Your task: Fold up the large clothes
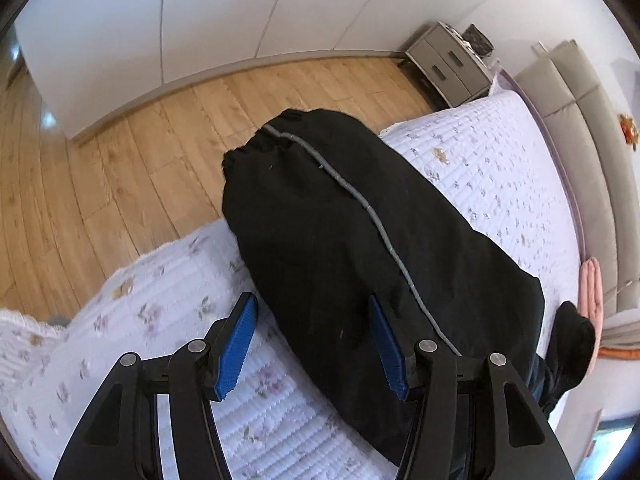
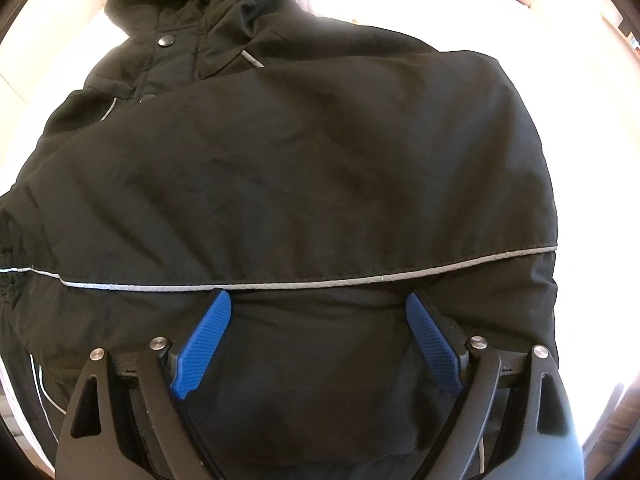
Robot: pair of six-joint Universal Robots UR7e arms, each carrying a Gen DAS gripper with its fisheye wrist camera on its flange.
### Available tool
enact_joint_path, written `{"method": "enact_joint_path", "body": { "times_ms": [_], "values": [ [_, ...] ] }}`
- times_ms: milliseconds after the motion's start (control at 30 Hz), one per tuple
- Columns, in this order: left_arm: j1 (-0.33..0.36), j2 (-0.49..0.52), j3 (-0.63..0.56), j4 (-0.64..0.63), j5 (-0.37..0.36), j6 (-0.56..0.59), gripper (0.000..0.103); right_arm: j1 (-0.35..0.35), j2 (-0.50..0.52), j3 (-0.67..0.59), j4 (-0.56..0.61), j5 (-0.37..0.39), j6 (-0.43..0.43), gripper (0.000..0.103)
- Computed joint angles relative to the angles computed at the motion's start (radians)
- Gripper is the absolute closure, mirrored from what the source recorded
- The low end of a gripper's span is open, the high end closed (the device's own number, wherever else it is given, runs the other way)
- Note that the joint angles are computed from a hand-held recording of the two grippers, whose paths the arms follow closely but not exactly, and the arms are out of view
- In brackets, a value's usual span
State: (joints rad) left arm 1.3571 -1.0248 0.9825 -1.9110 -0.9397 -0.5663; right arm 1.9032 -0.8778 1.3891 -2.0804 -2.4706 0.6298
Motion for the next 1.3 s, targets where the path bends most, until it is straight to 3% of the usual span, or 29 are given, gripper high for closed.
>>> {"method": "enact_joint_path", "body": {
  "times_ms": [167, 300, 400, 667, 800, 833, 867, 967, 1167, 1233, 1300],
  "values": [
    [-0.035, 0.036, -0.042, 0.023, 0.087, 0.094, 0.083, 0.0, 0.004, -0.003, -0.001, -0.007, 0.007, 0.012],
    [-0.094, 0.018, -0.001, -0.058, 0.147, 0.211, 0.086, 0.004, 0.006, -0.008, 0.009, -0.008, 0.014, 0.011],
    [-0.155, -0.003, 0.045, -0.153, 0.099, 0.356, 0.087, 0.004, 0.007, -0.008, 0.003, -0.006, 0.01, 0.011],
    [-0.302, 0.009, 0.134, -0.204, 0.052, 0.61, 0.087, -0.001, 0.0, 0.019, -0.045, -0.007, -0.019, 0.008],
    [-0.357, 0.002, 0.219, -0.226, -0.013, 0.704, 0.09, 0.003, -0.004, 0.043, -0.085, -0.02, -0.028, 0.008],
    [-0.366, 0.001, 0.233, -0.223, -0.027, 0.715, 0.091, 0.004, -0.004, 0.047, -0.088, -0.021, -0.026, 0.008],
    [-0.375, 0.002, 0.255, -0.216, -0.059, 0.732, 0.098, 0.006, -0.005, 0.051, -0.092, -0.021, -0.024, 0.008],
    [-0.386, 0.018, 0.308, -0.175, -0.121, 0.756, 0.098, 0.009, -0.007, 0.055, -0.09, -0.02, -0.021, 0.008],
    [-0.406, 0.015, 0.376, -0.072, -0.119, 0.737, 0.097, 0.013, 0.002, -0.008, 0.033, -0.003, -0.005, 0.008],
    [-0.408, -0.001, 0.381, -0.05, -0.123, 0.726, 0.089, 0.03, 0.002, -0.025, 0.027, 0.013, -0.023, 0.008],
    [-0.417, -0.017, 0.398, -0.049, -0.092, 0.709, 0.076, 0.056, 0.007, -0.037, -0.057, 0.06, -0.088, 0.008]
  ]
}}
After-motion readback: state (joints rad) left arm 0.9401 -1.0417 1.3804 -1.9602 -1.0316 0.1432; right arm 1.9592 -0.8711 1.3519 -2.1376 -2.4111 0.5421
